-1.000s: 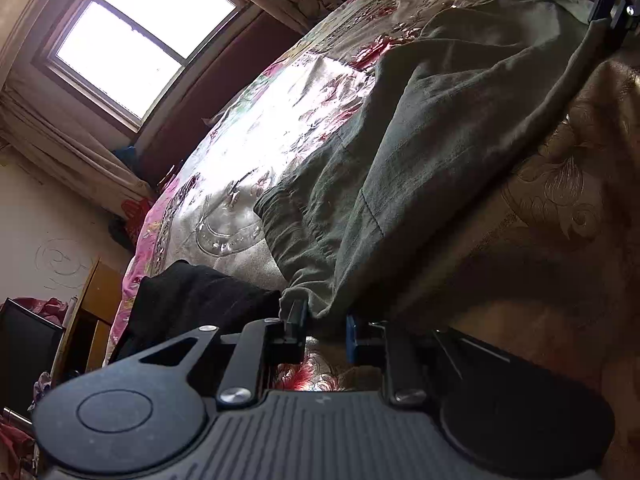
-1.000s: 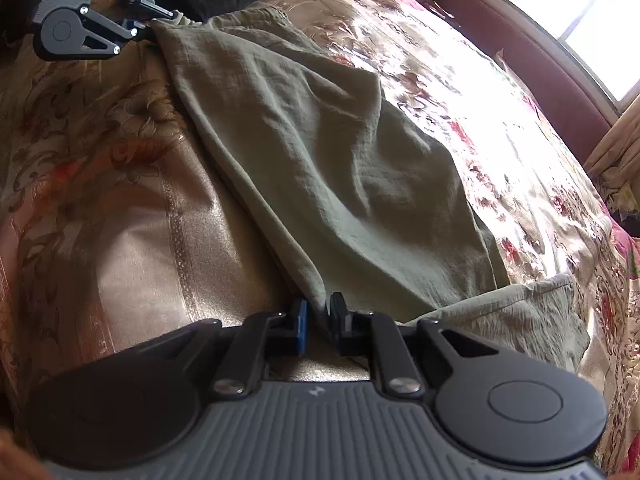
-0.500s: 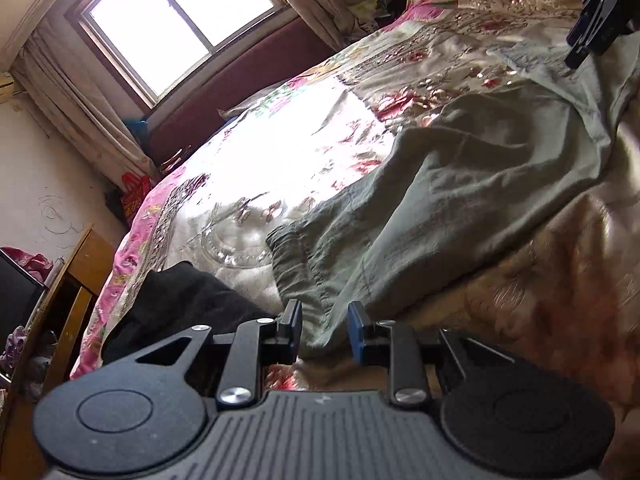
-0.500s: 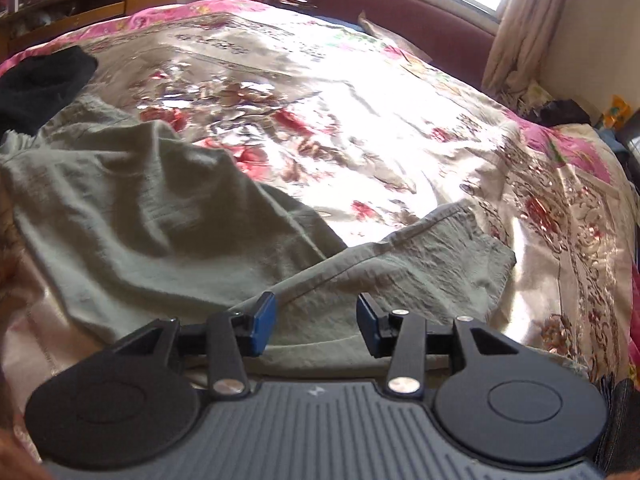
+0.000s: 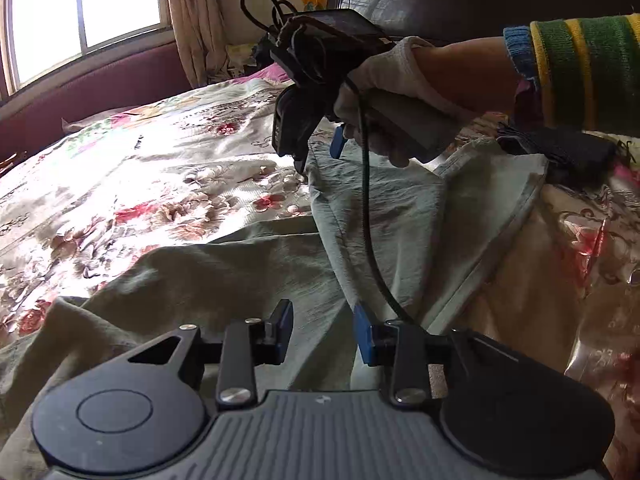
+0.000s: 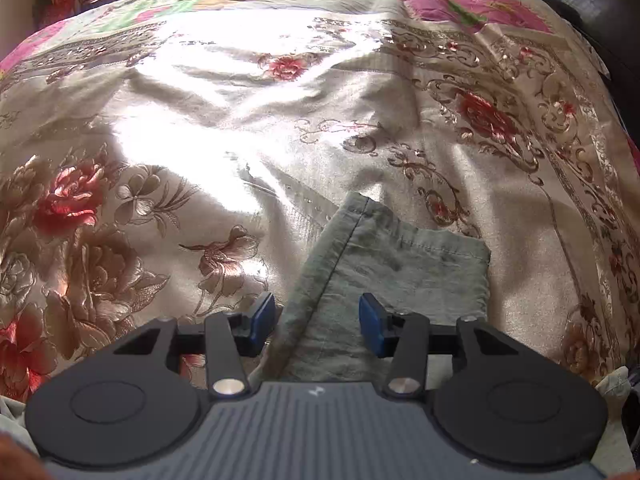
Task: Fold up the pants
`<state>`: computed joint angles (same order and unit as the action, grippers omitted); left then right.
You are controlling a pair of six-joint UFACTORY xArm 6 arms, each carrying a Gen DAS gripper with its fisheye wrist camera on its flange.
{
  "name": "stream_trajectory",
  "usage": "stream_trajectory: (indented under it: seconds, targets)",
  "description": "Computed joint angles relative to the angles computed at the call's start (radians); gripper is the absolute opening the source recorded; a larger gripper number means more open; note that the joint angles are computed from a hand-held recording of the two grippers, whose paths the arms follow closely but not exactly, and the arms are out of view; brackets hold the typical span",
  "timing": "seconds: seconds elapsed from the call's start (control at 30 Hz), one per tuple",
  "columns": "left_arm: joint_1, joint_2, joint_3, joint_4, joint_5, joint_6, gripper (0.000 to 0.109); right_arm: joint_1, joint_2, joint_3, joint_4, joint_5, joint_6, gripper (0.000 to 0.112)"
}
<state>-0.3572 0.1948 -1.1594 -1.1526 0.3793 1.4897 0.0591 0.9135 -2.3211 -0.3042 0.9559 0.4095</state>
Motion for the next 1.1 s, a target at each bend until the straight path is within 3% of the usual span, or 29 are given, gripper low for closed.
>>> stream_trajectory:
  seconds: [0.1,0.27,0.33,0.47,0.63,0.73,0.83,0.9,1.1]
  targets:
    - [-0.044,0.03,-0.003,0.048,-0.074,-0.032,0.049,-0.007,0.038,-0.043,-0.004,0.013,0.012,0.044]
    - [-0.038,0.048,-0.025,0.091,-0.074,-0.086,0.043,-0.043,-0.085,0.144,0.133,-0.134,-0.017,0.001]
    - [-0.042,0.054,-0.035,0.1,-0.095,-0.089,0.036,-0.054,-0.154,0.236,0.176,-0.214,-0.042,0.002]
    - [-0.05,0.053,-0.063,0.076,-0.122,-0.06,0.034,-0.092,-0.346,0.481,0.326,-0.415,-0.098,0.002]
    - [-0.085,0.045,-0.088,-0.086,-0.159,0.139,0.034,-0.151,-0.659,0.877,0.605,-0.692,-0.278,0.002]
    - [-0.117,0.044,-0.081,-0.134,-0.165,0.226,0.034,-0.193,-0.832,1.13,0.727,-0.827,-0.304,0.002]
    - [-0.149,0.046,-0.055,-0.101,-0.162,0.25,0.034,-0.266,-0.926,1.327,0.588,-0.849,-0.125,0.002]
    - [-0.175,0.051,-0.034,-0.058,-0.182,0.264,0.034,-0.302,-0.942,1.401,0.576,-0.83,-0.058,0.002]
    - [-0.212,0.06,-0.001,0.057,-0.241,0.254,0.034,-0.291,-0.944,1.489,1.002,-0.863,-0.326,0.006]
